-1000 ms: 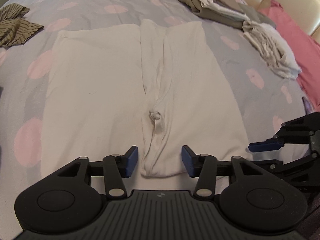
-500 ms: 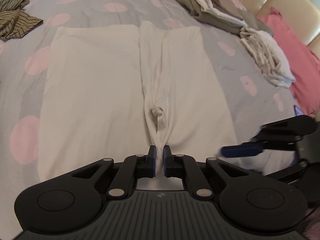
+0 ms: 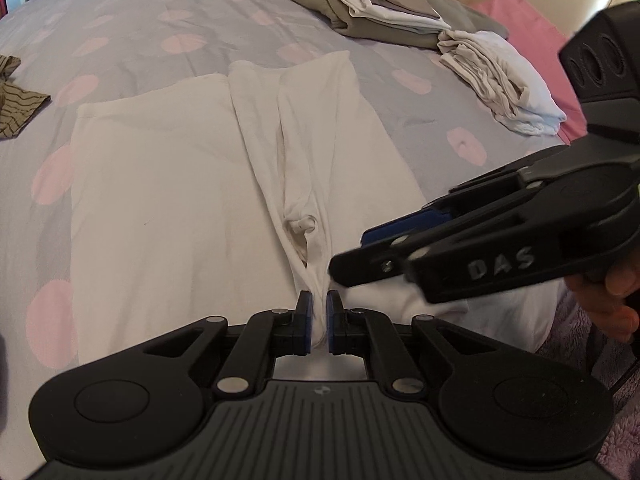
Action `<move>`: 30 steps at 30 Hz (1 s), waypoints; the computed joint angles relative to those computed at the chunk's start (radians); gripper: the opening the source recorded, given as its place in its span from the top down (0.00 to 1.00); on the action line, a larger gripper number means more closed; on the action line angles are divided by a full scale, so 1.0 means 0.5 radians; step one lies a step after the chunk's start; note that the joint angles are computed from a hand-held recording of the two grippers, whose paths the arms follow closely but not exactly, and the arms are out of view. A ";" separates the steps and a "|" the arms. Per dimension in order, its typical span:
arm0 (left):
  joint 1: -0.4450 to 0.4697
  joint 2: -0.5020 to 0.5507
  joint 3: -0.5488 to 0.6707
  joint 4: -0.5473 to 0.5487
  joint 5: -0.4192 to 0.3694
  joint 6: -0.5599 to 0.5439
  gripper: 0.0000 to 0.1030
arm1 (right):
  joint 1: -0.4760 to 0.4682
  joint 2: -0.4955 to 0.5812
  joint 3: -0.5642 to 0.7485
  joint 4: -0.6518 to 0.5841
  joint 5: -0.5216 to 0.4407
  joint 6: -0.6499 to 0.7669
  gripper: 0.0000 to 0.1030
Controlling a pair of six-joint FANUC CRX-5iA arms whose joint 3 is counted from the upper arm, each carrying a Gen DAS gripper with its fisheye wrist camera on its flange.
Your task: Fold clothes
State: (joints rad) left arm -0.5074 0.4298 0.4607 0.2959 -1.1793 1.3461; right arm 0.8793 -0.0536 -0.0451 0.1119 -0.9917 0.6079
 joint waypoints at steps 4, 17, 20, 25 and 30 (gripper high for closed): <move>0.013 0.000 -0.007 0.002 -0.002 0.058 0.95 | -0.026 0.037 0.060 0.003 -0.076 0.113 0.59; 0.058 0.059 -0.010 0.031 -0.071 0.366 0.70 | -0.432 0.342 0.535 -0.080 -0.600 1.921 0.60; 0.055 0.168 0.157 0.007 -0.229 0.462 0.70 | -0.493 0.473 0.715 -0.058 -0.755 2.420 0.60; 0.011 0.427 0.602 -0.113 -0.619 0.551 0.70 | -0.523 0.717 0.983 0.084 -0.916 3.051 0.60; -0.039 0.694 1.079 -0.219 -0.978 0.556 0.70 | -0.556 0.913 1.244 0.080 -0.986 3.763 0.60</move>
